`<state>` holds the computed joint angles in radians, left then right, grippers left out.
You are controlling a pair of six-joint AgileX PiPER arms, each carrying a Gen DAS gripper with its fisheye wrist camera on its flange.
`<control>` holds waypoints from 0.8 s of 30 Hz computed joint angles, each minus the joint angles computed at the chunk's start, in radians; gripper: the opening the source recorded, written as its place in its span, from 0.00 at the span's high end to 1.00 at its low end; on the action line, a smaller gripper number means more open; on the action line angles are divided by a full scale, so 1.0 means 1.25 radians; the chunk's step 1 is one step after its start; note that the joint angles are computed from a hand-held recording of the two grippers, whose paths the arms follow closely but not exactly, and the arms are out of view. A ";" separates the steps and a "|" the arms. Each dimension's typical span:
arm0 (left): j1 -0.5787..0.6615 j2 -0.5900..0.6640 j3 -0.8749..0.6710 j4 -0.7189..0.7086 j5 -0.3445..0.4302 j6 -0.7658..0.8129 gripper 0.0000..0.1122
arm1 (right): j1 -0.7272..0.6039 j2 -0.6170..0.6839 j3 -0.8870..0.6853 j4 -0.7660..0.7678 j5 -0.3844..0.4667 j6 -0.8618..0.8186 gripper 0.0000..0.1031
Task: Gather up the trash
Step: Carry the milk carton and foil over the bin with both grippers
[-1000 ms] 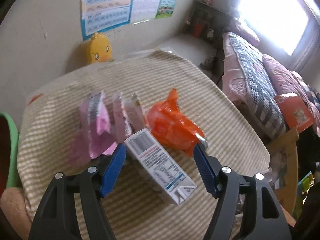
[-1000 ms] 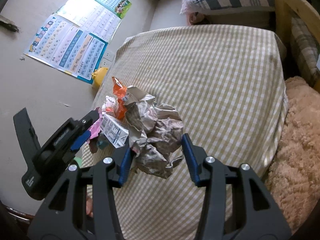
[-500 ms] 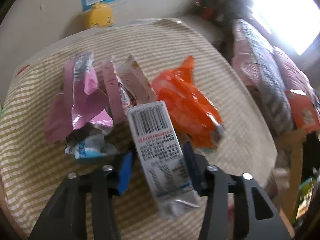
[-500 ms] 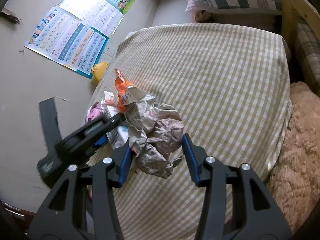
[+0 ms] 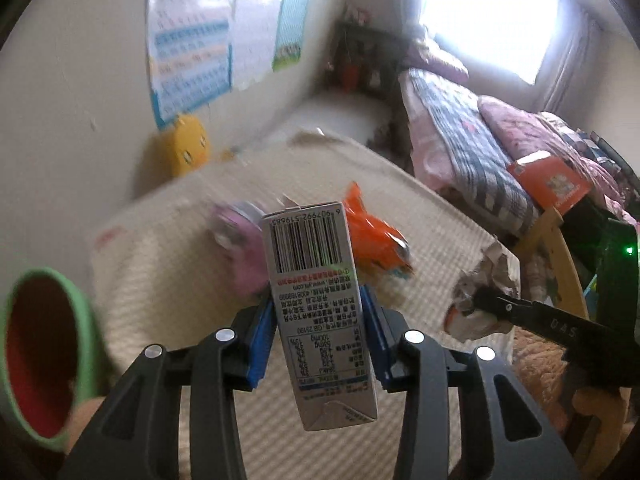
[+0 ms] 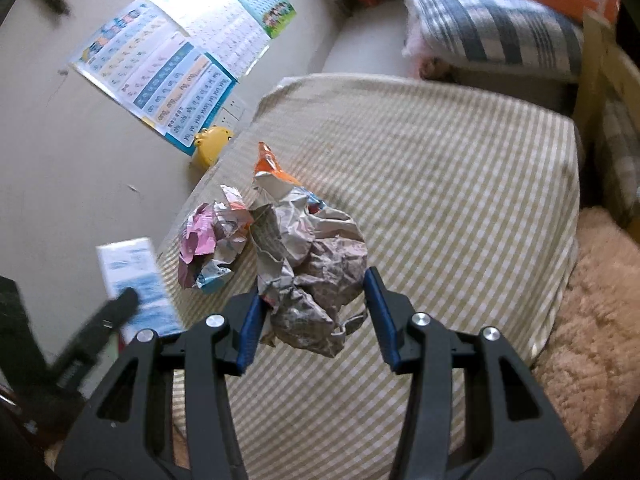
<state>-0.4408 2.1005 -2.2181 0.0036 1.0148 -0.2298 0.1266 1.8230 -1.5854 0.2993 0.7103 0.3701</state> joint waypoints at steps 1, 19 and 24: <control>0.008 -0.023 0.025 0.009 -0.017 0.003 0.66 | 0.006 -0.003 0.000 -0.015 -0.001 0.008 0.55; 0.135 -0.185 0.212 -0.001 -0.142 0.037 0.66 | 0.187 0.088 -0.321 -0.185 0.137 0.118 0.55; 0.174 -0.214 0.266 -0.020 -0.175 0.047 0.66 | 0.234 0.157 -0.460 -0.199 0.203 0.122 0.55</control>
